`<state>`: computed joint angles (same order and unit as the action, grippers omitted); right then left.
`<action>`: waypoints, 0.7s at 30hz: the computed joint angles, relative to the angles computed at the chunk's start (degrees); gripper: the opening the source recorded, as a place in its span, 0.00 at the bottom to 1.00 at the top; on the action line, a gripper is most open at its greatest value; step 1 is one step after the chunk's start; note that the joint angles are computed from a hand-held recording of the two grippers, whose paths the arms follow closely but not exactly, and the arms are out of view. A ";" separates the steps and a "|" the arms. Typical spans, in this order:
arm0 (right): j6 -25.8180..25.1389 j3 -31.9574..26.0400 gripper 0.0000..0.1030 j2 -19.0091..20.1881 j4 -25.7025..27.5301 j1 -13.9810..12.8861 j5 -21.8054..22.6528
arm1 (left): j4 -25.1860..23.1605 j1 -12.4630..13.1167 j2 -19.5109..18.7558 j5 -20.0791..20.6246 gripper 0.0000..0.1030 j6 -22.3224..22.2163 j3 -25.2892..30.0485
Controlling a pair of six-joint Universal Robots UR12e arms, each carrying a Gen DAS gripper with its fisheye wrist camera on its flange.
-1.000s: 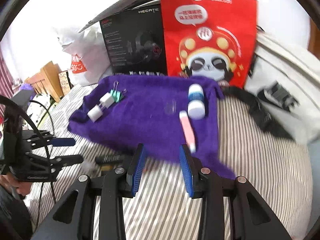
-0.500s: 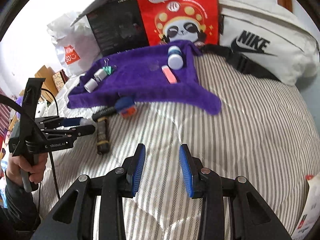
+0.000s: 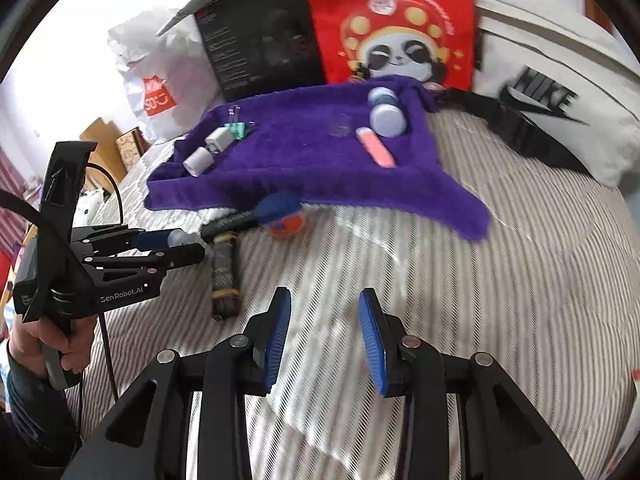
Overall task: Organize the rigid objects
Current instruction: 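Grasp the grey cylinder with the left gripper while the right grasps the blue-lidded jar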
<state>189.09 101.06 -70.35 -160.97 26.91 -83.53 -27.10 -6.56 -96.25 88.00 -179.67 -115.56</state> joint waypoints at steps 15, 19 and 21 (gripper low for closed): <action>-5.73 -7.50 0.45 6.84 1.81 1.95 -1.92 | 1.02 4.31 1.77 -0.96 0.33 -2.64 -2.89; -5.62 -7.83 0.45 7.46 0.69 2.00 -2.14 | 1.79 4.19 1.70 -0.90 0.33 -2.77 -3.10; -5.97 -8.29 0.45 7.89 0.33 2.15 -2.48 | 2.06 4.32 1.82 -1.18 0.33 -2.84 -3.29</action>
<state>183.12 92.77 -62.46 -160.64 29.06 -86.00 -25.05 -2.24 -94.43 86.82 -182.51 -118.85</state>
